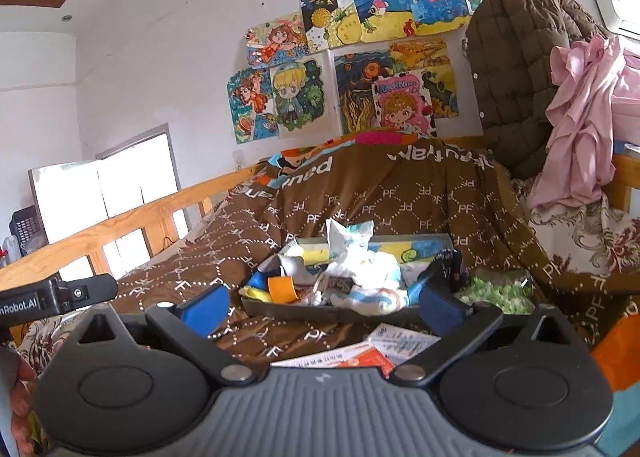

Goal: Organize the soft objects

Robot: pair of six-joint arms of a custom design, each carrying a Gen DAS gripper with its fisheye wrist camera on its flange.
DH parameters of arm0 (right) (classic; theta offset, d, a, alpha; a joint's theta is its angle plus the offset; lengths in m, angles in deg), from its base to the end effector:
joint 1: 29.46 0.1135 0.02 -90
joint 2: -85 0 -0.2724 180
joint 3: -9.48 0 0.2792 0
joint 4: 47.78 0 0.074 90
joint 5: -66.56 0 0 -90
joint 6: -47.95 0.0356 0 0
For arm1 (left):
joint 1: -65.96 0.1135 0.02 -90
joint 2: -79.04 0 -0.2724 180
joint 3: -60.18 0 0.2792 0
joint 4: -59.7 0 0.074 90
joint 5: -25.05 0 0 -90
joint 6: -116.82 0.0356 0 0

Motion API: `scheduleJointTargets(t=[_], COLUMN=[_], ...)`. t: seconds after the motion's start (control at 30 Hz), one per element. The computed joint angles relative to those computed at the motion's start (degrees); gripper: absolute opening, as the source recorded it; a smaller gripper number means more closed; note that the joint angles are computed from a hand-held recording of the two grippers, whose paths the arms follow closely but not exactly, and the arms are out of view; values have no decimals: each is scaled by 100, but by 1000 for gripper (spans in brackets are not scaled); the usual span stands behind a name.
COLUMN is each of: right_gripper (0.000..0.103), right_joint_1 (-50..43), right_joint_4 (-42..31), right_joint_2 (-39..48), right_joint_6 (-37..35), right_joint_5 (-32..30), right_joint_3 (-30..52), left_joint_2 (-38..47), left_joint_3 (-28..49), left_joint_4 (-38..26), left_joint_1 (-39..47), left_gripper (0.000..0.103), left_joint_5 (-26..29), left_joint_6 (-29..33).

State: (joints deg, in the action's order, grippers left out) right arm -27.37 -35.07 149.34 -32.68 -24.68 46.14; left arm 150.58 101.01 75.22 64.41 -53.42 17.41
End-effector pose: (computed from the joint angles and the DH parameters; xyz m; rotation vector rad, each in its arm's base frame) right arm 0.2550 0.0101 0.2010 0.1013 1.8322 0.1604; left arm 0.2786 -0.0147 0.2008 0.0156 1.8421 -0.3187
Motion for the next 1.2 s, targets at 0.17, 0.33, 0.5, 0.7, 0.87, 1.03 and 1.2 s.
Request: scheduleJointTargets(t=[0.17,0.33,0.5,0.7,0.87,1.03,1.2], right_gripper=[103,103,103,103,103,103,103], right_joint_1=[197,354,586,848,1024,1220,1341], right_joint_4=[-117,-251,-345,-578,-755,-969,-1205], right_joint_2=[-155,-184,-24,3,-134,-161,-364], right_joint_6=[177,282,180,188,250,290,499], right_joint_5=[435,758,1098,1487,1849,2219,2279], right_joint_3=[-144,-185,-140,-118,-171,-159,-214], left_joint_2=[-11,130,231,207,194,239,210], left_joint_3=[-280,-303,-363,-386,-398,-450,-486], left_joint_4=[292,229,301,178,30,-31,-206], left_joint_1=[103,236,214,74,38,11,-17], left_gripper=[102,102,102,102,102,102,102], left_joint_5=[194,343,289,26,-71,-199,-303], left_joint_6=[122,86,216,425,571,739,854])
